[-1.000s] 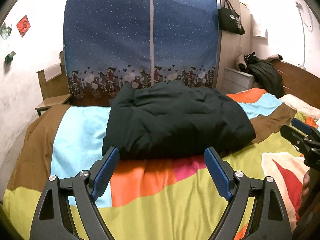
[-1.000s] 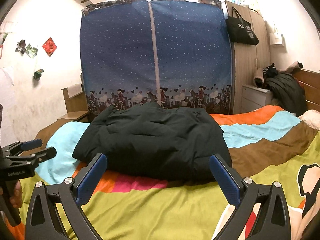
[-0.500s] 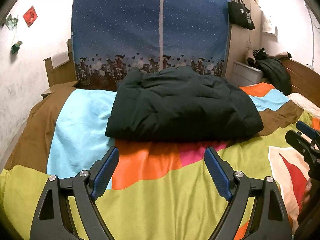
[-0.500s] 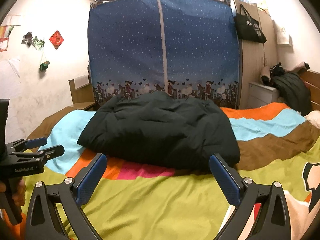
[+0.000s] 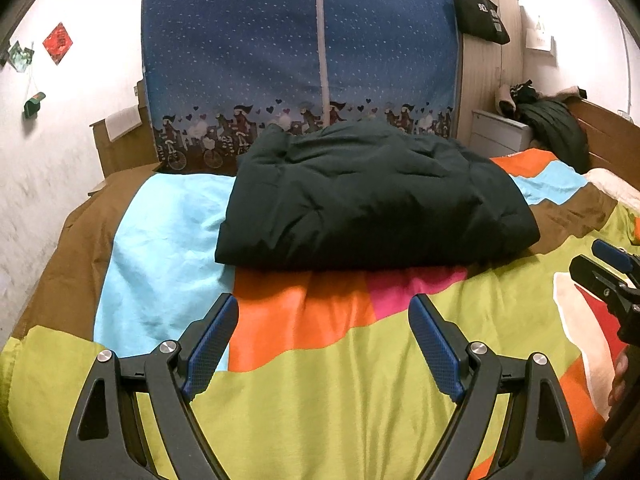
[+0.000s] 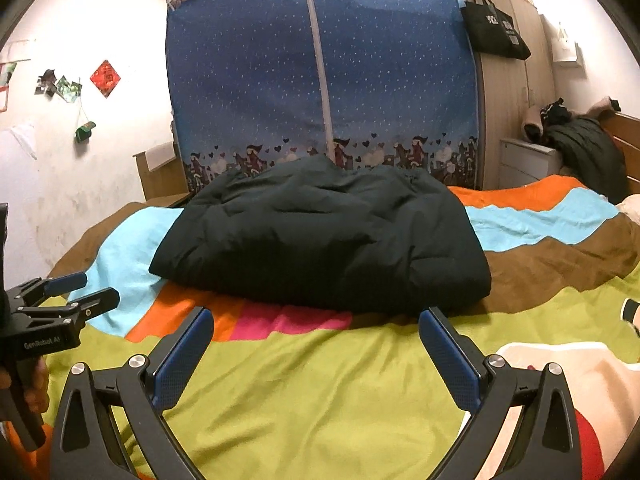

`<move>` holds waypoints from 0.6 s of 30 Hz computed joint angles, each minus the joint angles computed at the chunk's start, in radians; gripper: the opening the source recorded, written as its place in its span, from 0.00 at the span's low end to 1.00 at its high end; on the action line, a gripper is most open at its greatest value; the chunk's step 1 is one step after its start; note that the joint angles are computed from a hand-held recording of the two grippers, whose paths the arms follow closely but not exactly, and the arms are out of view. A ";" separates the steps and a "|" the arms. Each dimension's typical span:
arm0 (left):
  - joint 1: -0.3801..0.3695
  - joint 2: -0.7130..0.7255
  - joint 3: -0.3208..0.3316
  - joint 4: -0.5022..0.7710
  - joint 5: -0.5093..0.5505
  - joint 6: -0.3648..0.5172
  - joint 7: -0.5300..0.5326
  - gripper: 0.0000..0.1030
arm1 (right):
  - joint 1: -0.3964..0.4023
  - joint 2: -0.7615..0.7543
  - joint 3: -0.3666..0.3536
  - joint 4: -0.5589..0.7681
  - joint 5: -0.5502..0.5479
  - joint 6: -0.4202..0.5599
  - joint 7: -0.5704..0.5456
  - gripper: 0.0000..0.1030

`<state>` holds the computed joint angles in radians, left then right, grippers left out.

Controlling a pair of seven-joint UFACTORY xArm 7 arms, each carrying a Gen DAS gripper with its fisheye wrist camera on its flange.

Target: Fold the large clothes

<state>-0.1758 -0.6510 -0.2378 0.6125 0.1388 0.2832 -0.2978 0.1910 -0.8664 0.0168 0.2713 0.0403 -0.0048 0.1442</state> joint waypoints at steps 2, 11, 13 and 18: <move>0.000 -0.001 -0.003 -0.003 0.002 -0.005 -0.001 0.80 | 0.005 0.001 -0.010 0.000 0.004 0.006 0.001 1.00; -0.003 0.003 -0.014 -0.004 0.008 -0.014 -0.004 0.80 | 0.027 -0.008 -0.049 -0.011 0.017 0.016 -0.018 1.00; 0.001 0.004 -0.019 -0.004 0.013 -0.017 -0.007 0.80 | 0.028 -0.008 -0.051 -0.011 0.021 0.016 -0.019 1.00; 0.004 0.008 -0.025 -0.005 0.021 -0.024 -0.013 0.80 | 0.030 -0.008 -0.052 -0.012 0.028 0.018 -0.024 1.00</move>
<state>-0.1716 -0.6430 -0.2630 0.6071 0.1595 0.2588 -0.3110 0.2212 -0.8744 -0.0354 0.2597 0.0684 0.0128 0.1203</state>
